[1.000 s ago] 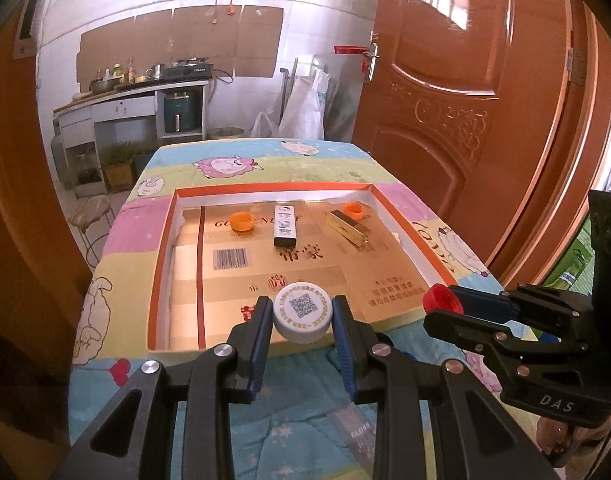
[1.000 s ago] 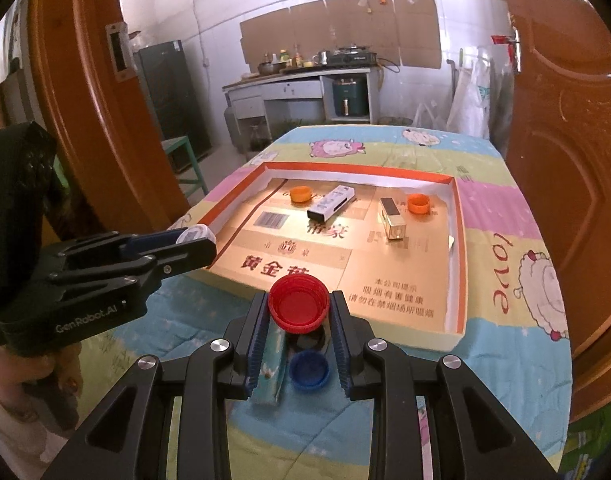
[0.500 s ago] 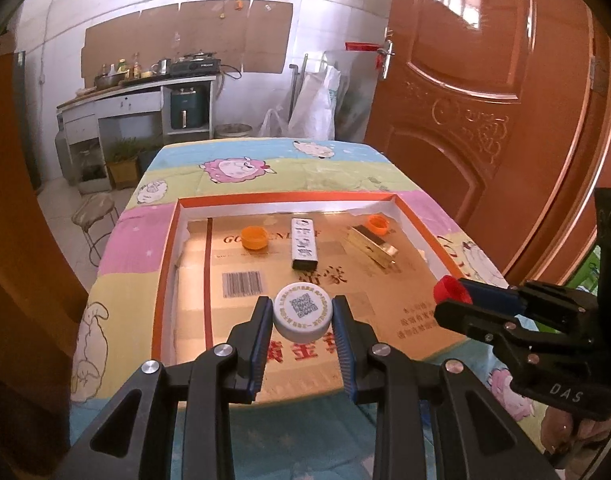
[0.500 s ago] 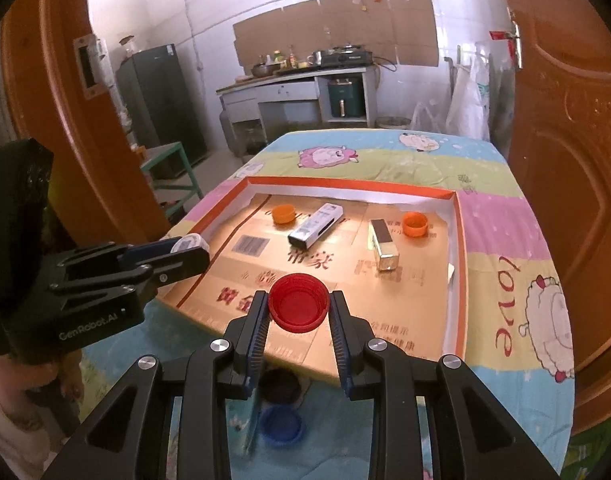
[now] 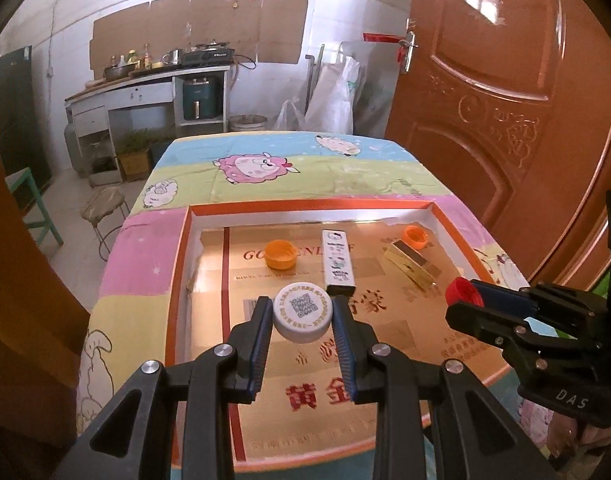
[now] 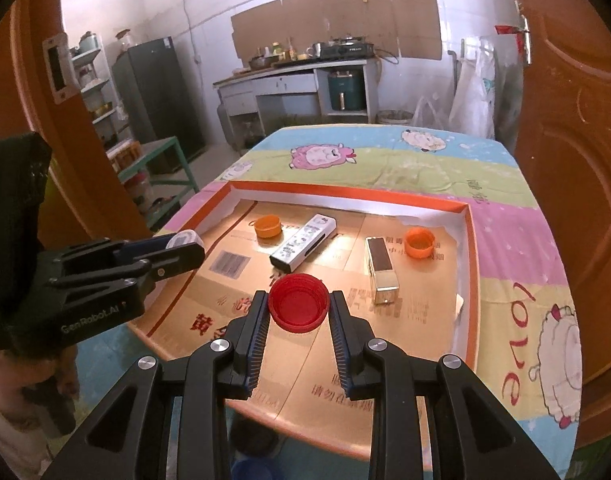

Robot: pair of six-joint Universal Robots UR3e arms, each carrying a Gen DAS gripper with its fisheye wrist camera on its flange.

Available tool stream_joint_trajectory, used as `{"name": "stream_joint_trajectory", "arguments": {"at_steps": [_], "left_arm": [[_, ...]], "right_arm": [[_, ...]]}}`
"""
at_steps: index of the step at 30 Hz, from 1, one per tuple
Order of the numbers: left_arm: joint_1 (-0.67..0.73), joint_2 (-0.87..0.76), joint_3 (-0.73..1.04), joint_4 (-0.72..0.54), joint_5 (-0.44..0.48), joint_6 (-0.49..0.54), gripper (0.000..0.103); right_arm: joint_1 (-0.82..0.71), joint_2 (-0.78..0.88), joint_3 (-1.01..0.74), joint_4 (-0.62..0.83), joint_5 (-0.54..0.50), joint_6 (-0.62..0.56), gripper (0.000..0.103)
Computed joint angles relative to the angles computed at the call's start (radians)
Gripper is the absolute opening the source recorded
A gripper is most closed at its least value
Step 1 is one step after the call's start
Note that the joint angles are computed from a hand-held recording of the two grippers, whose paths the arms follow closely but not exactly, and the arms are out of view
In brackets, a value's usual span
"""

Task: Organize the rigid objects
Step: 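Carry the red cap and white tin over the tray and lower them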

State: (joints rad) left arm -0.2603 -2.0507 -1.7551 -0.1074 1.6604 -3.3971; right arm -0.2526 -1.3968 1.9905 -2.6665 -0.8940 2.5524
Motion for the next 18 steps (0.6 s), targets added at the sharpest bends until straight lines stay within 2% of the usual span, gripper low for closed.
{"name": "stream_joint_trajectory", "arguments": {"at_steps": [18], "left_arm": [[0.051,-0.102,0.124,-0.07,-0.028,0.009,0.031]], "right_arm": [[0.101,0.233,-0.237,0.01,-0.084,0.059,0.03]]}}
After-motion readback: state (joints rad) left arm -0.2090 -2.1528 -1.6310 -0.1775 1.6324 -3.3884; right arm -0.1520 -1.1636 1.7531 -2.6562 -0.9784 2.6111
